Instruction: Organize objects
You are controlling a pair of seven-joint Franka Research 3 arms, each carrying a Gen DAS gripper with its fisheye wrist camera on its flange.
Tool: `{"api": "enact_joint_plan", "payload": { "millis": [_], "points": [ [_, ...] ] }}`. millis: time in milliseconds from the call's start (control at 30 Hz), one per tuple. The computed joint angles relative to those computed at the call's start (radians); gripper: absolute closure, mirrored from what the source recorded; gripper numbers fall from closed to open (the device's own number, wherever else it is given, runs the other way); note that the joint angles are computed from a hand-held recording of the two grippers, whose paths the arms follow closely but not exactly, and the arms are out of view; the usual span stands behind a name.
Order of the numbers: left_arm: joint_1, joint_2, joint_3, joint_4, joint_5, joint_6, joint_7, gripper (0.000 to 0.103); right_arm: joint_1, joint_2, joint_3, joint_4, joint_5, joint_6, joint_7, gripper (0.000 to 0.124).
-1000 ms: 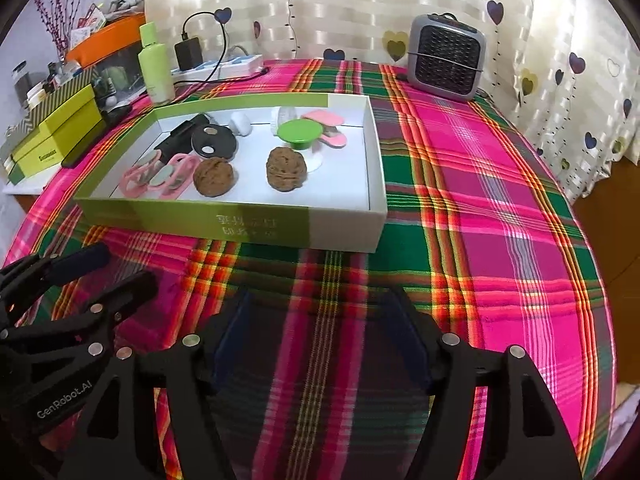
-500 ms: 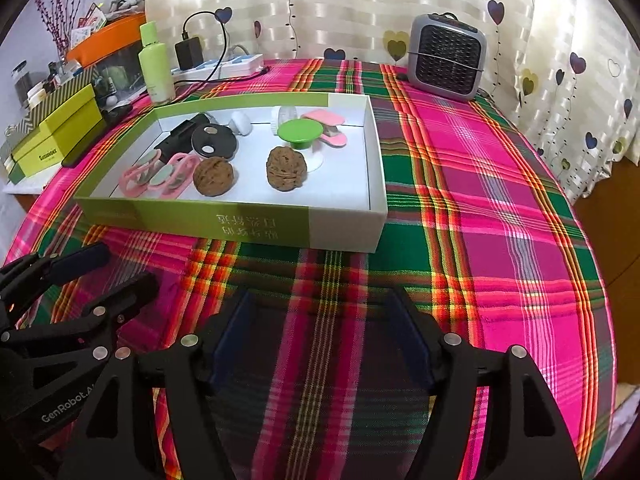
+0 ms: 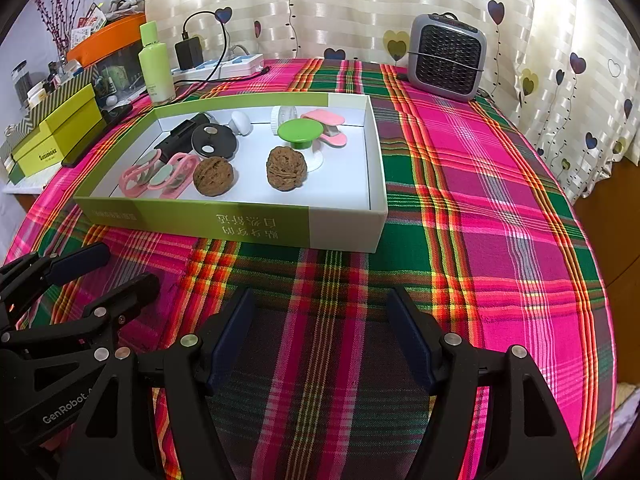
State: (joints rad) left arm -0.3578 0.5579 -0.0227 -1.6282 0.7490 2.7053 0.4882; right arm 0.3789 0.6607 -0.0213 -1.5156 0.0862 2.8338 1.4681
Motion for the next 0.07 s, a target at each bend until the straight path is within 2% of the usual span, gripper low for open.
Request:
{"api": "enact_joint_plan", "payload": {
  "millis": [67],
  "points": [
    [0.0,0.0,0.0,-0.001,-0.001,0.002,-0.001,0.044,0.0,0.0,0.0,0.001,0.0,0.0,0.0,0.055]
  ]
}}
